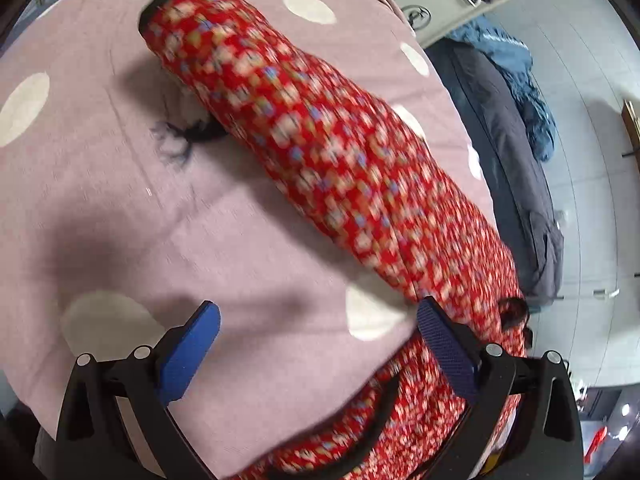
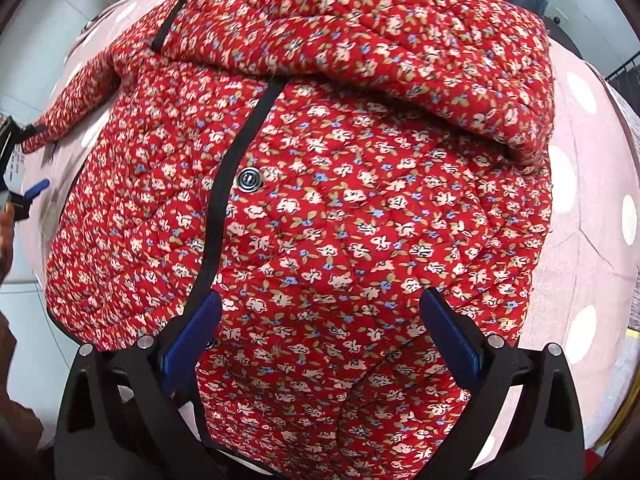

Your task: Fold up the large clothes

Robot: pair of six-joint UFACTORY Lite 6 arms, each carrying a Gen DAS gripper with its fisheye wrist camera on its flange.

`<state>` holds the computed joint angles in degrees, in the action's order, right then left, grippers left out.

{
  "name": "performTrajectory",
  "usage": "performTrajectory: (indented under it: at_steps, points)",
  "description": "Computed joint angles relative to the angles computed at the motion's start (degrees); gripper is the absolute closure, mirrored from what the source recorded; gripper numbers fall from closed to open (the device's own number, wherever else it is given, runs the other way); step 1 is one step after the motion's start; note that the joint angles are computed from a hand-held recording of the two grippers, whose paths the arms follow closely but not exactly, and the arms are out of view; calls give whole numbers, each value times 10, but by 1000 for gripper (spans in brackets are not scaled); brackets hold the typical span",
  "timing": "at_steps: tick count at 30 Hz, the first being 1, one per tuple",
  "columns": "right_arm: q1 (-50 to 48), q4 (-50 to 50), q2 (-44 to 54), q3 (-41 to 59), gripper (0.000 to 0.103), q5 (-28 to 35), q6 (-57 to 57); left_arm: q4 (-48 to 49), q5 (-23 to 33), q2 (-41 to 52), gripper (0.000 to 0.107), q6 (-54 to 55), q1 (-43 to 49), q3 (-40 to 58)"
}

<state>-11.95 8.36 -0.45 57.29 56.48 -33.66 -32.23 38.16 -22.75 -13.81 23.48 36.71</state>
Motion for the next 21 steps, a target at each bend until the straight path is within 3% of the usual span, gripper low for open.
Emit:
performTrajectory:
  at_steps: [6,9,10,14,15,17,21]
  points:
    - [21,-13,-19,-4,6,-5,27,-58,-10,85,11,127,137,61]
    - [31,-23,-10,14,6,-1,55,-25,-28,165,14,97,147,114]
    - [32,-25,-6,20,6,0,59,-40,-33,181,18,104,154,121]
    - [19,-27,-1,35,6,0,61,-129,-16,230,66,184,187,146]
    - [10,-28,2,39,6,1,57,-108,-21,236,68,165,173,161]
    - [-8,-27,11,47,6,1,57,-31,-27,230,84,105,141,187]
    - [-61,-18,39,71,6,-1,32,129,-11,228,89,-21,32,292]
